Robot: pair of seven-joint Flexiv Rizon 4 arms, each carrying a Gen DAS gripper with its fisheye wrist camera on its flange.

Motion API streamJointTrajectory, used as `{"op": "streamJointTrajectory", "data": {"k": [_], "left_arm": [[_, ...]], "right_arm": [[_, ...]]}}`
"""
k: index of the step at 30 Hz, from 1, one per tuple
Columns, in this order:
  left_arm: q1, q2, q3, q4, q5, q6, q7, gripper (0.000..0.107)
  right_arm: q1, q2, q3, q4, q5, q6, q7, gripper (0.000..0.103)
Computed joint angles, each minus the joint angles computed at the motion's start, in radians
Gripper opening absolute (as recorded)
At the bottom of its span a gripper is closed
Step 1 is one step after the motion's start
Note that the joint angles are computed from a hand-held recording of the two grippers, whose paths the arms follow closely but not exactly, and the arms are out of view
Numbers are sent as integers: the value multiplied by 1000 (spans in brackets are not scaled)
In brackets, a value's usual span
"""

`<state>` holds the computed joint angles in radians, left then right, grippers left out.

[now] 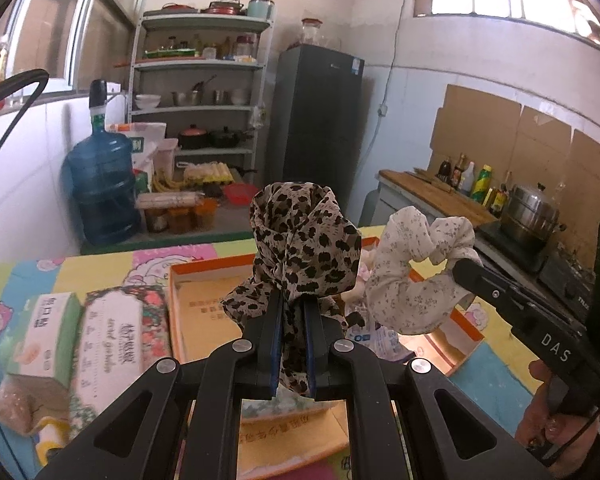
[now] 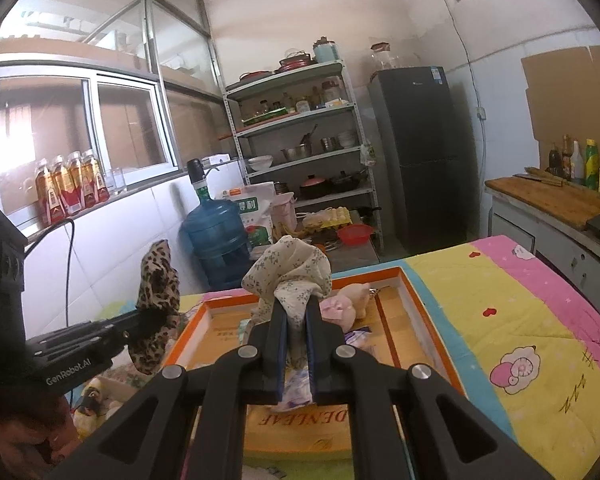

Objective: Organize soft objects
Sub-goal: 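Carry the leopard-print and floral scrunchies over the box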

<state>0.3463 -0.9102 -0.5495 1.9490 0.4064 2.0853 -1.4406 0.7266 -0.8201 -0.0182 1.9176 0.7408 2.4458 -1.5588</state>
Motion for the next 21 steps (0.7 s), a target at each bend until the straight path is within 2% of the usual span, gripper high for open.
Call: {"op": "streamJointTrajectory", "data": {"k": [4,10,21], "left_arm": [[-42,-13,23,-41,-43,-37,8,9],[-90,-39,39,-99,-121,-105,41,9],[-130,-92,41,-163,-242,-191,116,9]], "right_arm": [[-59,-19,29,4,-86,-5,69,9],[-104,-49,31,7,-194,-24,159,9],[-120,-70,-1,9,-288,-104,259,9]]}}
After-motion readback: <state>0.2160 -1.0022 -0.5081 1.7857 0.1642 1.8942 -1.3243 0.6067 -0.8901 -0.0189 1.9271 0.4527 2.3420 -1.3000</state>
